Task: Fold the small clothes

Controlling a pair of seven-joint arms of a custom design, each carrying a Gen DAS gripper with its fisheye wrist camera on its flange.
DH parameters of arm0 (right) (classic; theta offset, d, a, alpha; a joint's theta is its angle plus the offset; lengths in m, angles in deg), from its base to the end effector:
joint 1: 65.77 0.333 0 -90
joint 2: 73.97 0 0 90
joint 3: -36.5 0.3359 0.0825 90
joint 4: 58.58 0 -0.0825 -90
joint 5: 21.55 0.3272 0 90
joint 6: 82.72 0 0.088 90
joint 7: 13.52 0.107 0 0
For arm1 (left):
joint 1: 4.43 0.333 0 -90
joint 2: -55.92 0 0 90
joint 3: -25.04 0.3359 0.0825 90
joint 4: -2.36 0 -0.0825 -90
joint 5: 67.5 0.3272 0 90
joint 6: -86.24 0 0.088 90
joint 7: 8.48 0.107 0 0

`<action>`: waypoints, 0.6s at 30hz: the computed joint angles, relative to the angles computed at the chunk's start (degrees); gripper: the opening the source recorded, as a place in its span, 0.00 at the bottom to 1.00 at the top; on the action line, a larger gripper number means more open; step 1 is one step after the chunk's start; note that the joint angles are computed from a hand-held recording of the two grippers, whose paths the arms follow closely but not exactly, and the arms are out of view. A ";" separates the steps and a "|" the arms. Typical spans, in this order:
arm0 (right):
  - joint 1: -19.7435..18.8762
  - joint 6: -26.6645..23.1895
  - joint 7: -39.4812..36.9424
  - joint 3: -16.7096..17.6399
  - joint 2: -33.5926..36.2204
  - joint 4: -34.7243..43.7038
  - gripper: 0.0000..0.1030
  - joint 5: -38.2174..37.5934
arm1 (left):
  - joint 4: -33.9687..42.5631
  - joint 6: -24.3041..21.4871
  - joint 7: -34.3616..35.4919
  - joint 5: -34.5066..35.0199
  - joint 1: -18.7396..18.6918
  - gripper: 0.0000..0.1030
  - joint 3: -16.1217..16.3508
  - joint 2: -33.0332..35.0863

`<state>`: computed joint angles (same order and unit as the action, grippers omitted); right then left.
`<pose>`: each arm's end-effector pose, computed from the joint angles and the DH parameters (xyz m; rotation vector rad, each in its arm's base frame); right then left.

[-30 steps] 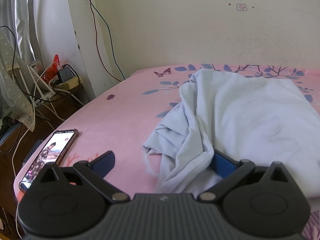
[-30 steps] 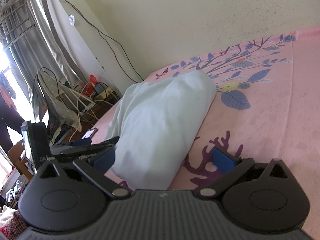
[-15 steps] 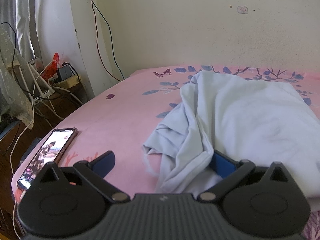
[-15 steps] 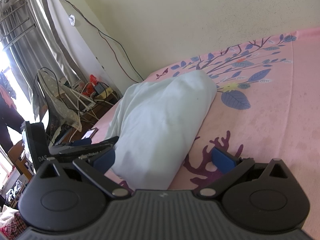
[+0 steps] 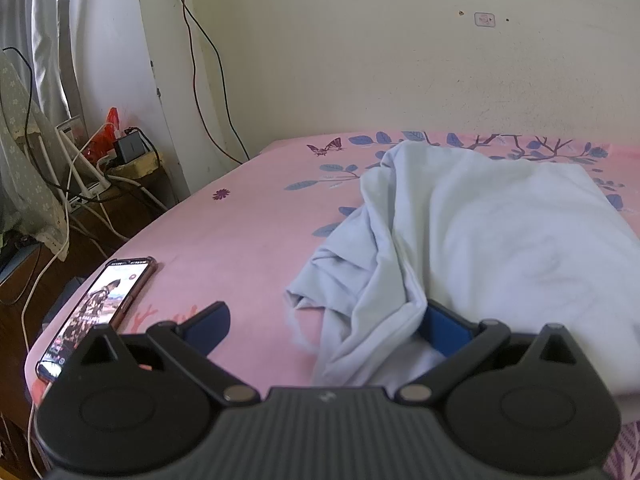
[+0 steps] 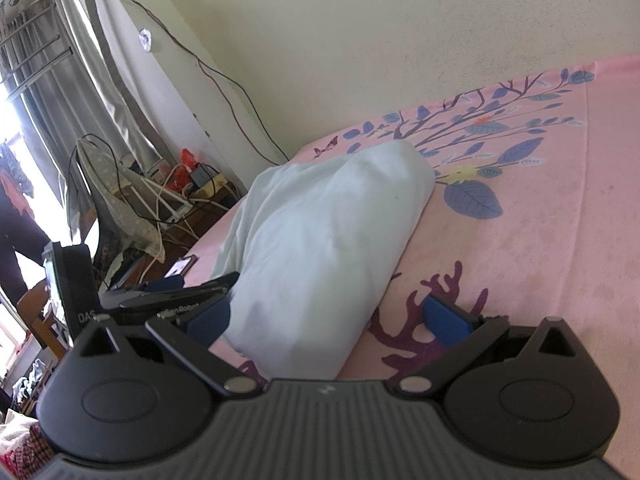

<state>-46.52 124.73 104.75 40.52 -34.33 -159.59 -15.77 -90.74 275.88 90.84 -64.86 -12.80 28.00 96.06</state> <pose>0.6360 0.2454 0.3769 -1.2238 1.5803 -0.3888 0.7075 -0.0823 0.3868 -1.3155 1.8541 -0.7959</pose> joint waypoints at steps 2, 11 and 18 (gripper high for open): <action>0.00 0.01 -0.04 0.02 0.00 -0.01 0.94 0.03 | -0.10 0.10 -0.06 -0.01 -0.20 1.00 0.24 -0.04; 0.00 0.01 -0.14 0.04 0.02 0.01 0.94 0.12 | 0.30 -0.48 -0.11 0.31 0.79 1.00 -0.97 0.09; 0.32 -0.09 -0.36 -0.19 -0.05 -0.01 0.94 0.39 | 1.42 -2.42 0.37 1.27 4.34 1.00 -5.24 0.36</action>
<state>-46.19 124.64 104.39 40.33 -34.38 -159.60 -15.38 -89.32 273.46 91.21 -63.60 -8.46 22.77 96.42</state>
